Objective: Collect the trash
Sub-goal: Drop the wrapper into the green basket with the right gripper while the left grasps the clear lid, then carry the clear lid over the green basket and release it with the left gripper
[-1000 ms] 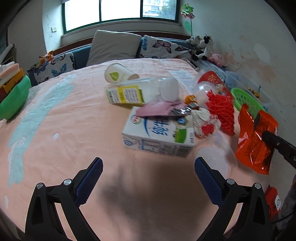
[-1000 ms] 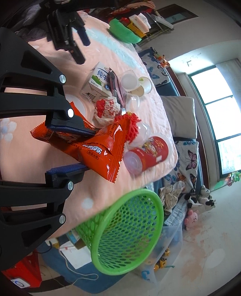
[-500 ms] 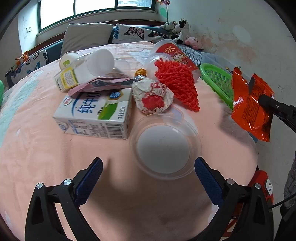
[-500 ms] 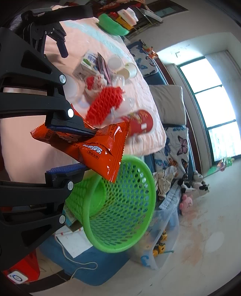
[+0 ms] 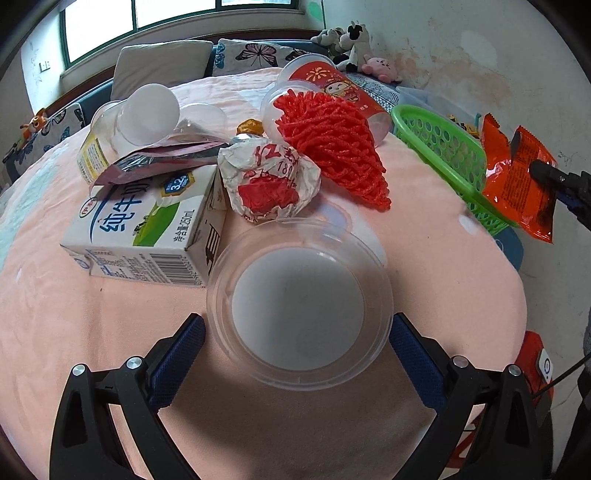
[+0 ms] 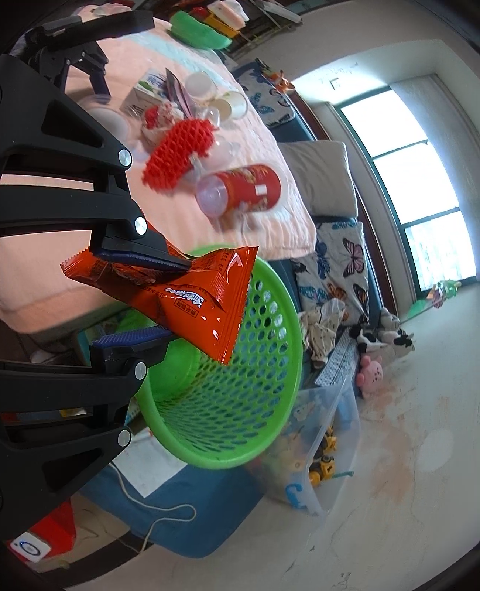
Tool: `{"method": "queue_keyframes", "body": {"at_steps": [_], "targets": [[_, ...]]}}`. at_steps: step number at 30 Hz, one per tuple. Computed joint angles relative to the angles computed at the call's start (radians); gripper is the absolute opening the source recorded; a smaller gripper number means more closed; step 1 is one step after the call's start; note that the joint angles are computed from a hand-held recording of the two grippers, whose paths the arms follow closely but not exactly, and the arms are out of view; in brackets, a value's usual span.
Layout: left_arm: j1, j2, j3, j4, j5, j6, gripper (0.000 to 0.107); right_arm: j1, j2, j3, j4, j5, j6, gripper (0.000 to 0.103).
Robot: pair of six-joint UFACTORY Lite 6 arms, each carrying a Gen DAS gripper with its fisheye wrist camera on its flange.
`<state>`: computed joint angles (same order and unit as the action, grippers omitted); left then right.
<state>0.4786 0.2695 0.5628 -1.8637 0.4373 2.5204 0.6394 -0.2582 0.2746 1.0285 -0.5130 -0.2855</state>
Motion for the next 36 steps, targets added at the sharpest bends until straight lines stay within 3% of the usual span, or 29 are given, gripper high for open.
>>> {"method": "queue_keyframes", "body": {"at_steps": [10, 20, 26, 31, 36], "targets": [[-0.004, -0.018, -0.013, 0.003, 0.021, -0.004, 0.089, -0.197, 0.087, 0.045, -0.224, 0.037, 0.106, 0.03], [0.088, -0.176, -0.052, 0.39, 0.123, -0.283, 0.088, -0.392, 0.231, 0.155, -0.518, 0.059, 0.254, 0.035], [0.049, -0.269, -0.037, 0.516, 0.19, -0.454, 0.088, -0.452, 0.311, 0.208, -0.581, 0.048, 0.249, 0.058], [-0.065, -0.272, 0.03, 0.533, 0.187, -0.588, 0.088, -0.47, 0.306, 0.198, -0.593, 0.043, 0.255, 0.062], [-0.226, -0.211, 0.134, 0.484, 0.125, -0.662, 0.088, -0.478, 0.224, 0.124, -0.579, 0.021, 0.251, 0.067]]}}
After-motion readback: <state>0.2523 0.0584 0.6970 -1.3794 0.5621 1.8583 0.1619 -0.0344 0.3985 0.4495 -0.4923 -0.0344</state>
